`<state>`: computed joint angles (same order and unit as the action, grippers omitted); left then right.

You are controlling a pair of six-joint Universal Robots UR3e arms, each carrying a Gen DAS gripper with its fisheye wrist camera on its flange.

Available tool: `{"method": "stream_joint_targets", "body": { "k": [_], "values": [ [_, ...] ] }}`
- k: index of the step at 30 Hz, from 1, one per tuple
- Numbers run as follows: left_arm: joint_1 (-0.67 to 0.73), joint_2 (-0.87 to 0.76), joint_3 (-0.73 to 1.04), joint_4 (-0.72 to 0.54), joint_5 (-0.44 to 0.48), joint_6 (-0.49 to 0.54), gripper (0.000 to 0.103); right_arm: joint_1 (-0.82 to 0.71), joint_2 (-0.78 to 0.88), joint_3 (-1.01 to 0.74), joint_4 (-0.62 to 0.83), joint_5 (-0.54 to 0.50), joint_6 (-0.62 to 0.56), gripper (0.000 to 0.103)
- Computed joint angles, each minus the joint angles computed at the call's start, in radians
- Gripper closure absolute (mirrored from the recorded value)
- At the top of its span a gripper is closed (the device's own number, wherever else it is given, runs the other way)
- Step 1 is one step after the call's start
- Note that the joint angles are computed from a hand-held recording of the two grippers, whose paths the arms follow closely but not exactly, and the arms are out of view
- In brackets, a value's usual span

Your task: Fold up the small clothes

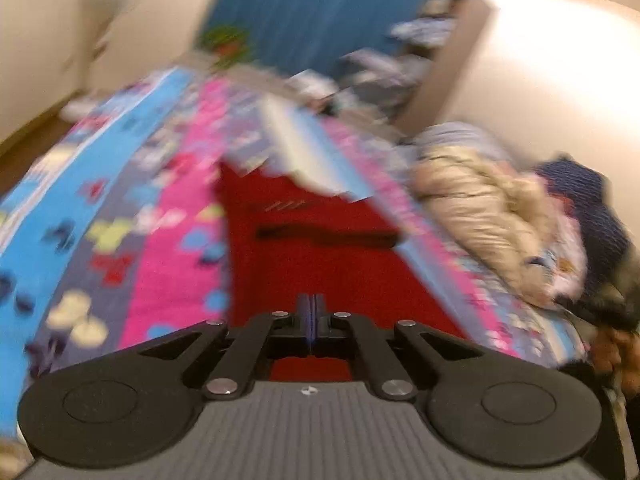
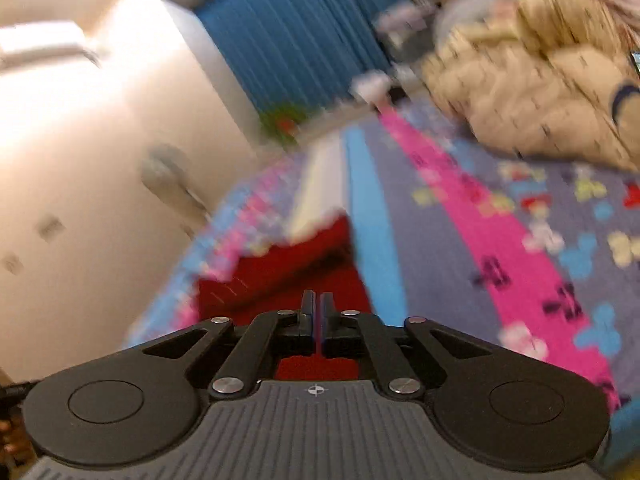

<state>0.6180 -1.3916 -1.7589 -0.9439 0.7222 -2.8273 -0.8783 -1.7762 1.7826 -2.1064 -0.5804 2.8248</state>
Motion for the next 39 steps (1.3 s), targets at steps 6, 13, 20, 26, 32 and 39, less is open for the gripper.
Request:
{"method": "stream_joint_targets", "body": {
  "k": [6,13,20,26,32,39],
  "values": [
    [-0.222,-0.242,0.110,0.076,0.278,-0.199,0.080,0.349,0.371,-0.225,-0.184,-0.325,0.199,0.057],
    [-0.290,-0.370,0.113,0.071,0.404,-0.244,0.059,0.572,0.650,-0.498,-0.019,-0.655,0.159,0.054],
    [-0.385,-0.467,0.134,0.140,0.523,-0.307,0.058,0.625,0.704,-0.521,-0.037,-0.741,0.149,0.050],
    [-0.382,-0.405,0.053,0.222,0.511,-0.270,0.092,0.595,0.648,-0.429,-0.101,-0.654,0.125,0.086],
    [-0.239,-0.195,-0.078,0.231,0.281,-0.171,0.095,0.405,0.429,-0.258,-0.145,-0.320,0.226,0.091],
    [0.076,0.053,0.041,-0.315,-0.095,0.167,0.098,0.163,0.069,-0.128,0.112,-0.032,0.026,0.099]
  ]
}}
